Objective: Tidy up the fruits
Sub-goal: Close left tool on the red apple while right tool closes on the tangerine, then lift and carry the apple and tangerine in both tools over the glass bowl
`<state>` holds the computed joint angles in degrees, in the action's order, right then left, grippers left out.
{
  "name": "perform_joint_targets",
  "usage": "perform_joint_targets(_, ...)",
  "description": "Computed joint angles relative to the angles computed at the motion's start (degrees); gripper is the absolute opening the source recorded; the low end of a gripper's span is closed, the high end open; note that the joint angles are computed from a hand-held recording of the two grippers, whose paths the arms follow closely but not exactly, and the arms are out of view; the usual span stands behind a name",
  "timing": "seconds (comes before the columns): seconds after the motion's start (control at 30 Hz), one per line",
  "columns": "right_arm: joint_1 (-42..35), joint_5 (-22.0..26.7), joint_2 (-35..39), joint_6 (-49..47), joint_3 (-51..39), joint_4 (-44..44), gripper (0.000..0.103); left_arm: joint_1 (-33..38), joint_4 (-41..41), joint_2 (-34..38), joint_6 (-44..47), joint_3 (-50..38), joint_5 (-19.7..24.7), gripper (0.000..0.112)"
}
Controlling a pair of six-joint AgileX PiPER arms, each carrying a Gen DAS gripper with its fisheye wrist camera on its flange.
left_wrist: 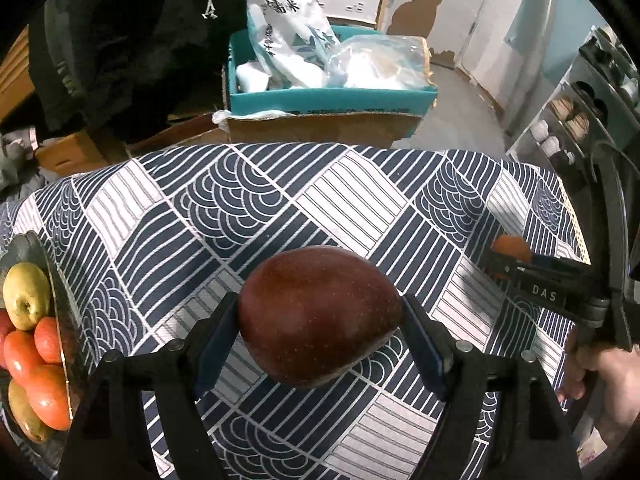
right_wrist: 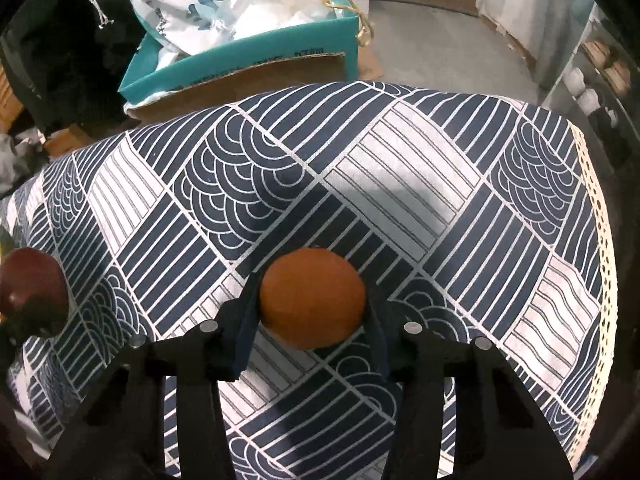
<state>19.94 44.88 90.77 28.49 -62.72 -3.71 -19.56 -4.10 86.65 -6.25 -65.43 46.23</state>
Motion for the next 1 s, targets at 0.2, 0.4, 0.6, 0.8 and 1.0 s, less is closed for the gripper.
perform_joint_targets(0.2,2.60,1.37,-3.13,4.82,0.29,-4.63,0.046,0.78,-0.28,-2.30,1.15,0.04,1.04,0.080)
perform_joint_targets(0.4,5.64,5.33,-6.69,9.00,-1.21,-8.40,0.046,0.97,-0.14,-4.92,1.31,-0.94,2.65,0.080)
perform_joint_targets(0.6,10.28,10.78,-9.40,12.36,-4.13,-12.84,0.046,1.38,-0.29,-8.06,1.79,-2.10,4.79,0.080)
perform_joint_targets(0.8,14.95,14.81,-10.98,15.11,-8.24,-16.16,0.046,2.22,-0.43,-11.53,3.14,-3.10,7.10,0.080)
perform_joint_targets(1.0,20.18,18.96,-12.16,16.57,-13.84,-18.93,0.046,3.84,-1.01,-14.83,4.95,-4.76,9.61,0.080)
